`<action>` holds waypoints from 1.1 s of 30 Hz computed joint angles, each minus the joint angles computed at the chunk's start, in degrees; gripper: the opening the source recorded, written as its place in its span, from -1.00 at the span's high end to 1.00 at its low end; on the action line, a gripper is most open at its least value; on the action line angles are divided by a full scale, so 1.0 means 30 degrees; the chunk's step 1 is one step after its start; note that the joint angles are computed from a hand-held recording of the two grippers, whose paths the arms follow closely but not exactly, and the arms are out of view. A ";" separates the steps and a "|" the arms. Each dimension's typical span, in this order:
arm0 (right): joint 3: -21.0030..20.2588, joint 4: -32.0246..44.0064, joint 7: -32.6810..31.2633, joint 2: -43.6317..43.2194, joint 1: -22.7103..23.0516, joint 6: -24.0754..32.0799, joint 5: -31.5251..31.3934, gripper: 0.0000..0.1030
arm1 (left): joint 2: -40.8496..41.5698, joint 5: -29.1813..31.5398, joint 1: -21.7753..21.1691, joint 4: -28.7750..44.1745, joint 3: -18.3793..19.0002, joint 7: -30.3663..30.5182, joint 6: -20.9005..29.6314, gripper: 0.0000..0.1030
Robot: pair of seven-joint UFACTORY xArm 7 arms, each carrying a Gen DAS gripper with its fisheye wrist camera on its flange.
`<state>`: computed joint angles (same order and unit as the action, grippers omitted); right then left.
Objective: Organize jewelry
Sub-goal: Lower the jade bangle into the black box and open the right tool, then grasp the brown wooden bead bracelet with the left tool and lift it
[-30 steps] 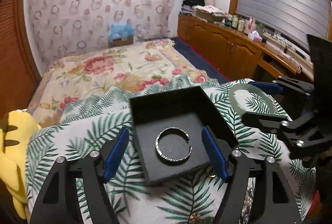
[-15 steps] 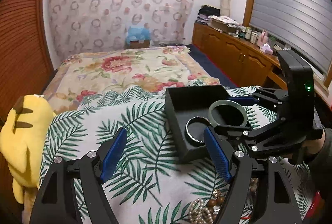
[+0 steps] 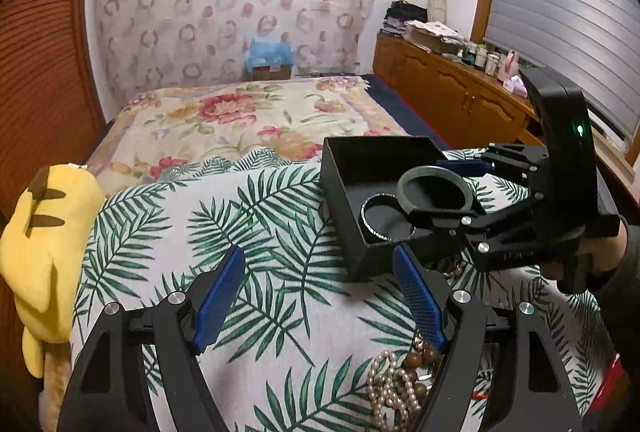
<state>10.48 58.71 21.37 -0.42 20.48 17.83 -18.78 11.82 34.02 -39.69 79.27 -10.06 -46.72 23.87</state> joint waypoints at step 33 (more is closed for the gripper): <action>0.4439 -0.8844 0.6362 -1.0066 -0.0938 -0.0820 0.1218 0.20 | -0.3532 -0.0457 0.0263 -0.5467 -0.2596 -0.1484 -0.1234 -0.42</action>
